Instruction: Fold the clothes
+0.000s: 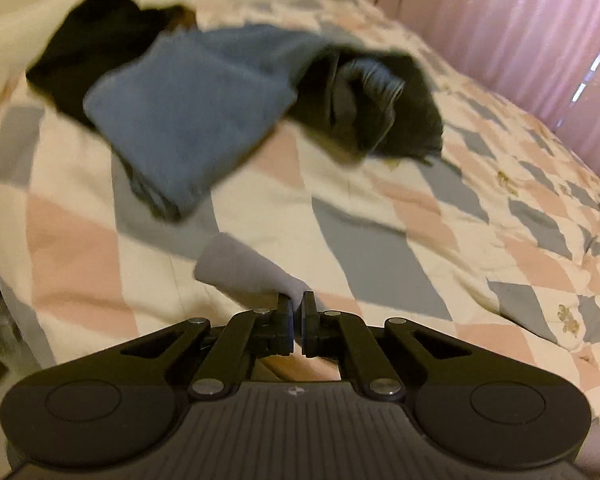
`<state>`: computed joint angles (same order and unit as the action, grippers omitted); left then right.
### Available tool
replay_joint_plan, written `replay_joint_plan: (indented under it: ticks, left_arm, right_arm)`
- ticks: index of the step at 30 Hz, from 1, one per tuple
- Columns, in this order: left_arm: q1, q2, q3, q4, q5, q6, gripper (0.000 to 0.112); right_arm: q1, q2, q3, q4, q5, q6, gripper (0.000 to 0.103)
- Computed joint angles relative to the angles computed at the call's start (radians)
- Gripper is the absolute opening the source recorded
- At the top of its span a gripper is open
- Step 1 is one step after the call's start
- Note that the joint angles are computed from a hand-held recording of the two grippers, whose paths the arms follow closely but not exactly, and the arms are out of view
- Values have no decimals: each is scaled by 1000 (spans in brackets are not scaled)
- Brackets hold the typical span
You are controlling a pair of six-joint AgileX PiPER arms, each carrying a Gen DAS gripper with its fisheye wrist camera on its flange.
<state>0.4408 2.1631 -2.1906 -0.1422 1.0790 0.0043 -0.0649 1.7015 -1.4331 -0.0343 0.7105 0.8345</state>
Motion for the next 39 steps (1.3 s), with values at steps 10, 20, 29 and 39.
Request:
replay_joint_plan:
  ticks: [10, 20, 29, 39]
  left_arm:
    - [-23, -92, 497, 191, -183, -11, 4]
    - [-22, -155, 413, 158, -161, 56, 5]
    - [-37, -168, 544, 234, -203, 41, 5]
    - [-103, -188, 657, 433, -249, -58, 18]
  right_arm:
    - [2, -102, 395, 6, -68, 91, 3]
    - [-5, -130, 276, -16, 0, 2, 2]
    - [3, -59, 318, -40, 18, 7, 2]
    - [2, -69, 370, -96, 53, 84, 31]
